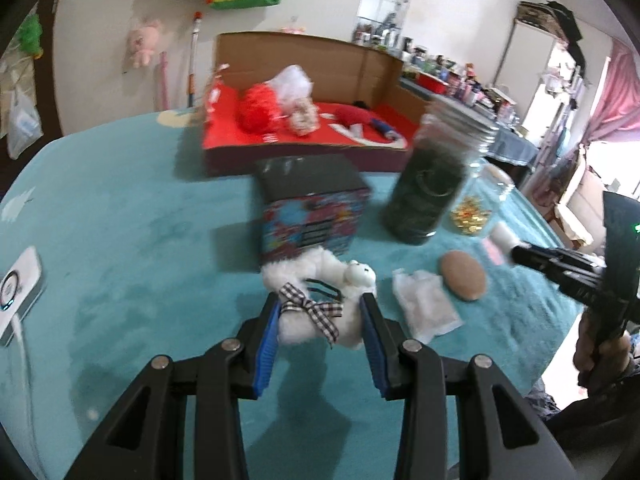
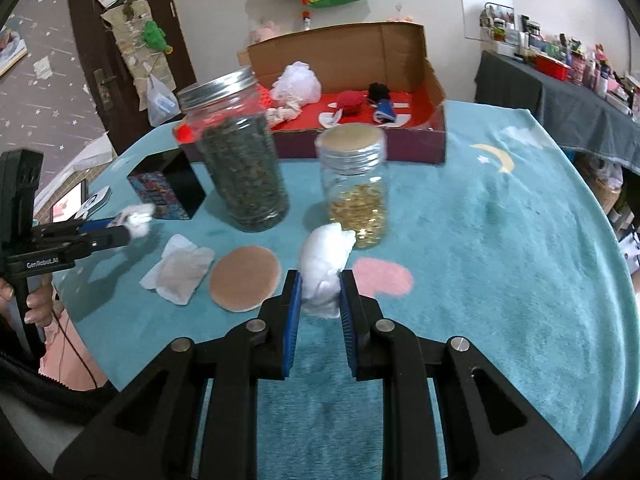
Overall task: Organize soft objects
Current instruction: 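Carry the white bear and small white plush with both tools into the box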
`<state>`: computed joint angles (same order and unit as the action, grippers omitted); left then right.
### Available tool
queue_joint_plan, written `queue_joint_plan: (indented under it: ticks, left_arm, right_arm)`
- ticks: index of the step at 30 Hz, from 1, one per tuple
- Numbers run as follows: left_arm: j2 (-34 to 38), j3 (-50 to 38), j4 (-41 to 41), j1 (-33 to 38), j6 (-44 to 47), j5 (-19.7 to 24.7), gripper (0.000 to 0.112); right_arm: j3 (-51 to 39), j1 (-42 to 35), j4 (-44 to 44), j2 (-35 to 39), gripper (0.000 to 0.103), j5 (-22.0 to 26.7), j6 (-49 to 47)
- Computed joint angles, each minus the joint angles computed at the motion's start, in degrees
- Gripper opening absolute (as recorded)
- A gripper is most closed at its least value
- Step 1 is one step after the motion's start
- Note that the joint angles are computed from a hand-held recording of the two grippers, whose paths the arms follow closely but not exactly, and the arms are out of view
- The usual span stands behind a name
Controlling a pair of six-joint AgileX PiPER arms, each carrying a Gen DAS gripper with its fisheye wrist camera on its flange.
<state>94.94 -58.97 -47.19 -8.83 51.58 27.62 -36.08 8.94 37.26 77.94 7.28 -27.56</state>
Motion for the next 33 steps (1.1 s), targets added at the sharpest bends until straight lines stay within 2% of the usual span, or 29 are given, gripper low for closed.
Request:
queue_joint_plan:
  ticks: [5, 10, 14, 18, 23, 26, 33]
  left_arm:
    - [0.2, 0.3, 2.4, 3.1, -1.6, -1.3, 0.041]
    - [1.8, -0.7, -2.3, 6.3, 5.6, -2.4, 0.041]
    - [4.4, -4.2, -7.8, 8.8, 13.5, -0.1, 0.041]
    - [8.6, -10.8, -8.2, 10.4, 14.5, 3.8, 0.041]
    - [13.3, -18.4, -10.3, 11.8, 18.4, 8.2, 0.041]
    - [16.1, -23.1, -10.1, 12.3, 18.0, 12.0, 0.041]
    - [20.9, -32.4, -7.7, 11.7, 14.6, 17.6, 0.041]
  right_arm:
    - [-0.3, -4.0, 10.9, 0.7, 0.018, 1.4, -12.2]
    - [-1.6, -9.0, 19.0, 2.3, 0.018, 4.2, -22.0]
    - [-3.5, -13.3, 27.0, 4.1, 0.018, 7.8, -31.9]
    - [-6.3, -16.3, 30.4, 6.7, 0.018, 11.0, -37.6]
    - [-10.5, -18.4, 30.1, 10.0, 0.018, 14.1, -41.3]
    - [-13.4, -19.2, 29.4, 12.0, 0.018, 16.4, -42.9]
    - [-22.0, -21.2, 26.4, 17.4, 0.018, 23.2, -42.3]
